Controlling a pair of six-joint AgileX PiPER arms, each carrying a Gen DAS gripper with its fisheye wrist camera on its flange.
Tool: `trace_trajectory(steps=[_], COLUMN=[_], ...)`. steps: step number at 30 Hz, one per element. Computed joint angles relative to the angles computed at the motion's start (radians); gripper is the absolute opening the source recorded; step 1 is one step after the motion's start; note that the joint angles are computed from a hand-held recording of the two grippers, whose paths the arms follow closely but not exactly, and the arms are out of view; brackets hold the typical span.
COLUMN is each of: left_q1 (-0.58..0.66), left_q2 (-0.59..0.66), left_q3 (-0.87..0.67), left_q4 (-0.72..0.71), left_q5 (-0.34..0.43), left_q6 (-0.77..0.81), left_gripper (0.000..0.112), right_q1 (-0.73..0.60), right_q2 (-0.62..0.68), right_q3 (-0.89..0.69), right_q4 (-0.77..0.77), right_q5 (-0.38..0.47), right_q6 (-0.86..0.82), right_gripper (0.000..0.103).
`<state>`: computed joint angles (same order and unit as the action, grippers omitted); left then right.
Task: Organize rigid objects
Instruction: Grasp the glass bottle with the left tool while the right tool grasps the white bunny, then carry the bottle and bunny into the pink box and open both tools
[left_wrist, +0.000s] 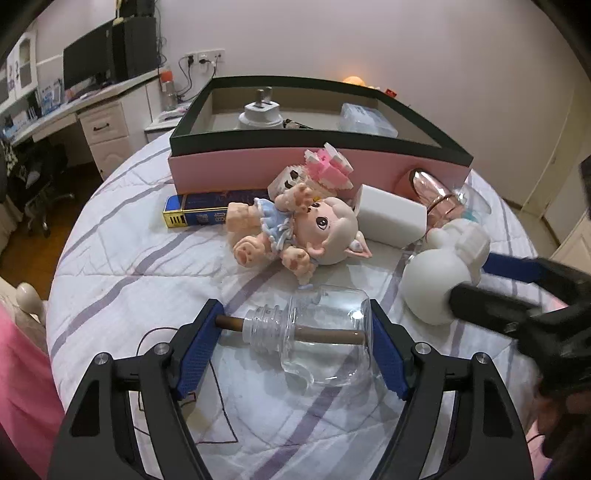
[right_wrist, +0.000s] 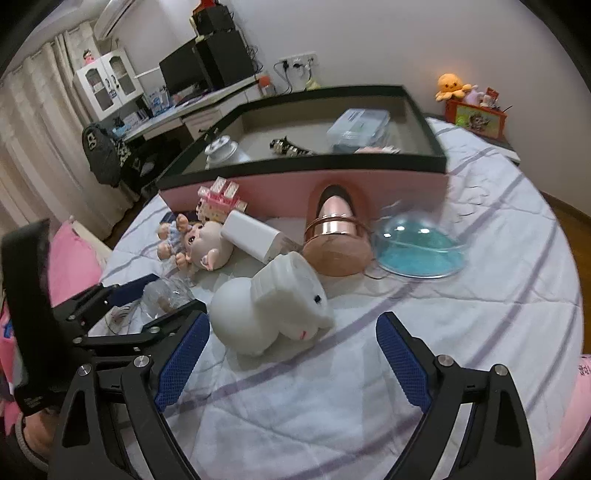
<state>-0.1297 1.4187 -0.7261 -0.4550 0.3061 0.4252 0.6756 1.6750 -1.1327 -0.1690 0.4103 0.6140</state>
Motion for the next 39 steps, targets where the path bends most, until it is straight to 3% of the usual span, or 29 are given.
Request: trace_trajectory(steps=[4,6,8,15,23,28,33,39], left_q1=[0.056,0.11,0.146,0.232,0.272,0.262,0.239,0.195], left_q2=[-0.009,-0.014,-0.019,-0.029,-0.008,0.085,0.251,0.45], left_q3=[0.002,-0.002,-0.004,-0.052,-0.234,-0.421,-0.678,-0.962], left_q4=[-0.075,-0.178,-0.251,-0.37,-0.463,-0.442,-0.302,-0.136], left_q5=[0.022,0.053,0.076,0.196,0.303,0.297,0.327,0.39], left_q6=[0.082,0.194,0.274,0.494,0.562,0.489,0.311,0.12], left_gripper=[0.077,0.077,0.077,0.077,0.077,0.077,0.077,0.077], right_q1=[0.005,0.026,0.046,0.064,0.028,-0.085,-0.161,-0.215], right_q2=[0.062,0.094,0.099,0.009,-0.1,-0.012,0.165,0.466], right_q3=[-0.06,-0.1,-0.108,-0.044,-0.143,-0.385,-0.676,-1.125], right_q4=[0.05,-0.065,-0.144,-0.129,-0.147,-0.089,-0.003,0.117], right_q5=[0.0,0.058,0.083,0.092,0.186,0.243,0.327,0.522], right_q6=[-0.062,0.024,0.084,0.186,0.151,-0.025,-0.15,-0.262], right_gripper=[0.093,0.081,0.078,0.078,0.078,0.078,0.078,0.078])
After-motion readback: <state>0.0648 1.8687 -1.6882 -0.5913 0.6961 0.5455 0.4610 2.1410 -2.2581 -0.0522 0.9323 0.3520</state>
